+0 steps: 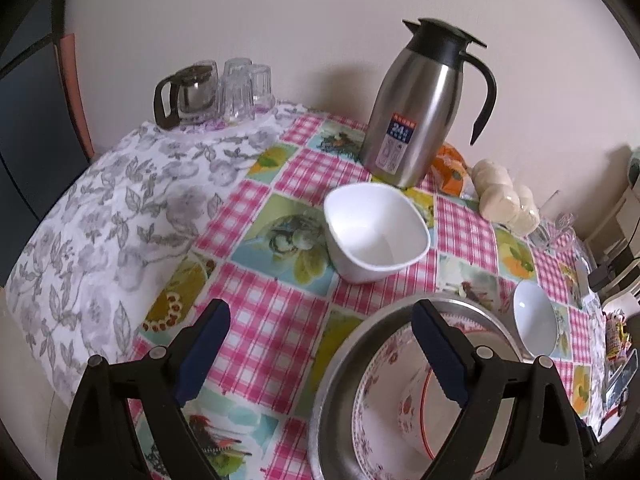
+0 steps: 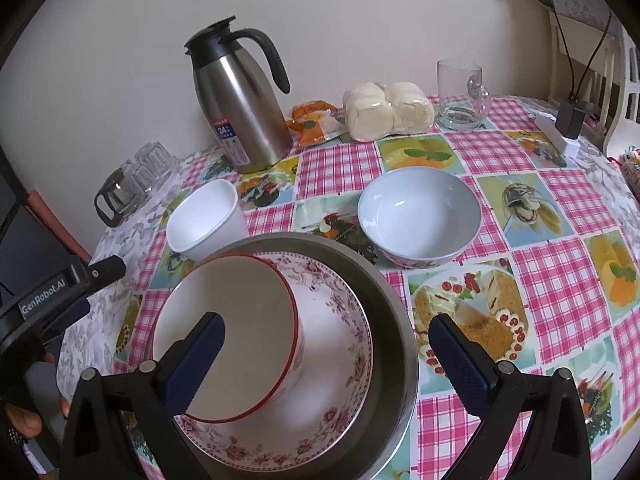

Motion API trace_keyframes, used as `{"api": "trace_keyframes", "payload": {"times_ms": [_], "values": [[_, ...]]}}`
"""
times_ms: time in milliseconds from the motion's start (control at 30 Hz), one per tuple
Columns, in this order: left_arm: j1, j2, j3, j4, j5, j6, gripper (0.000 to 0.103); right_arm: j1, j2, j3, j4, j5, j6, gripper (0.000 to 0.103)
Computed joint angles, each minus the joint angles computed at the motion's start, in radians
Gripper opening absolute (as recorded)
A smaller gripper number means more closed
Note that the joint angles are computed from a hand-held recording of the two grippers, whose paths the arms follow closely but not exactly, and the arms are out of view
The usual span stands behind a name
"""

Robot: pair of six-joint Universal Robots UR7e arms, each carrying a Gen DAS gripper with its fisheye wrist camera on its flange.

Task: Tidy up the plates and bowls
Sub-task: 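Move both tools toward the small white square bowl by the jug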

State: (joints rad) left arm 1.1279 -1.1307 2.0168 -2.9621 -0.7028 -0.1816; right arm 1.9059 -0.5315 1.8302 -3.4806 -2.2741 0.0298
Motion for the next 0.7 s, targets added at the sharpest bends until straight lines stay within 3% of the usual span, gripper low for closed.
{"api": "trace_keyframes", "payload": {"times_ms": [267,400,567,700], "values": [[0.006,0.018,0.007,-0.196,-0.059,0.158,0.093,0.016,0.013,-0.010,-0.086,-0.035,-0.051,0.103],[0.015,0.023,-0.005,-0.202,-0.092,0.176,0.103,0.023,0.008,-0.016,-0.085,-0.032,-0.076,0.103],[0.047,0.013,-0.036,-0.130,-0.200,0.130,0.103,0.026,0.009,-0.033,-0.050,-0.028,-0.084,0.103],[0.051,0.026,-0.048,-0.132,-0.216,0.138,0.103,0.025,0.013,-0.047,-0.036,-0.018,-0.087,0.103]]}}
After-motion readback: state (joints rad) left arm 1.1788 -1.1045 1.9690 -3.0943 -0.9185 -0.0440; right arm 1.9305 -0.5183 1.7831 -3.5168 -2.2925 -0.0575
